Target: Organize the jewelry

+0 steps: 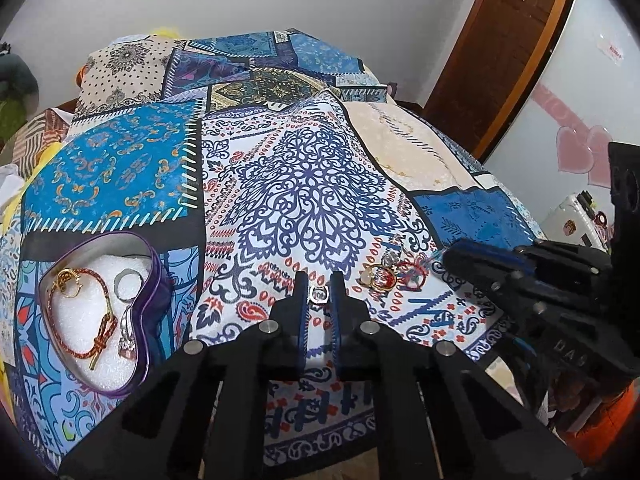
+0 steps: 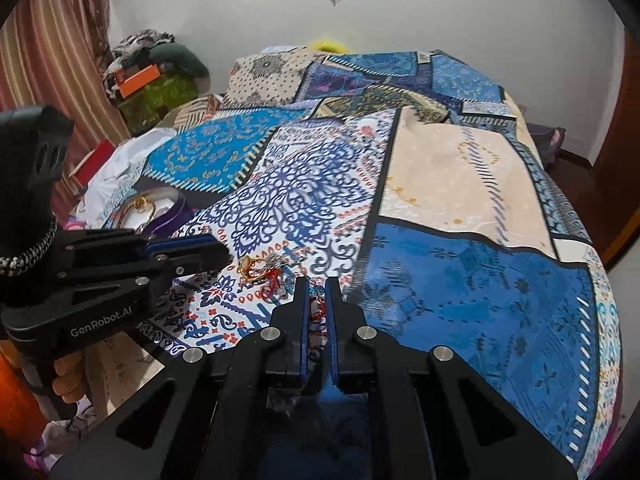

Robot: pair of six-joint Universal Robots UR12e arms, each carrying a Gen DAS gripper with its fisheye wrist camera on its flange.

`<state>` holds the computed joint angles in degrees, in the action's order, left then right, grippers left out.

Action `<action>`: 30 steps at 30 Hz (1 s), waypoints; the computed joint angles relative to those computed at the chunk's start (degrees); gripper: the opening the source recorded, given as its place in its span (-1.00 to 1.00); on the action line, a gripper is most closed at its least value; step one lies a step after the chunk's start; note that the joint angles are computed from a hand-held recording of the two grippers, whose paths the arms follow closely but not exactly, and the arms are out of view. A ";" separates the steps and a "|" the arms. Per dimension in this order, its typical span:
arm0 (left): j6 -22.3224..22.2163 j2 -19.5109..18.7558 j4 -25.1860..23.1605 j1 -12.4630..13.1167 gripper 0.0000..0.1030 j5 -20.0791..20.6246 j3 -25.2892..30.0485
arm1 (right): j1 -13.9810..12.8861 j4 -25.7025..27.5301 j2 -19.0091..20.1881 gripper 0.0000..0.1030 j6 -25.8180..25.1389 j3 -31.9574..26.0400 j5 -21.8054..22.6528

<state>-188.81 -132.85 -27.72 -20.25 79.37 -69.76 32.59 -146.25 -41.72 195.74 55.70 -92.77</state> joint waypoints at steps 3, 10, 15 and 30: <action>-0.21 0.62 0.54 -0.08 -0.84 0.31 -0.79 | 0.04 -1.08 -0.67 -0.87 0.35 0.78 -1.09; 0.24 2.58 3.70 -0.28 -0.84 1.55 -3.10 | 0.36 -3.89 -2.08 -0.87 0.33 2.20 -3.65; 0.05 4.19 6.51 -0.20 -0.84 2.57 -4.96 | 0.82 -5.88 -2.54 -0.87 -0.12 2.13 -5.10; -1.81 8.33 13.03 0.84 -0.84 6.20 -10.68 | 2.28 -10.16 -1.44 -0.87 -2.72 -1.42 -6.37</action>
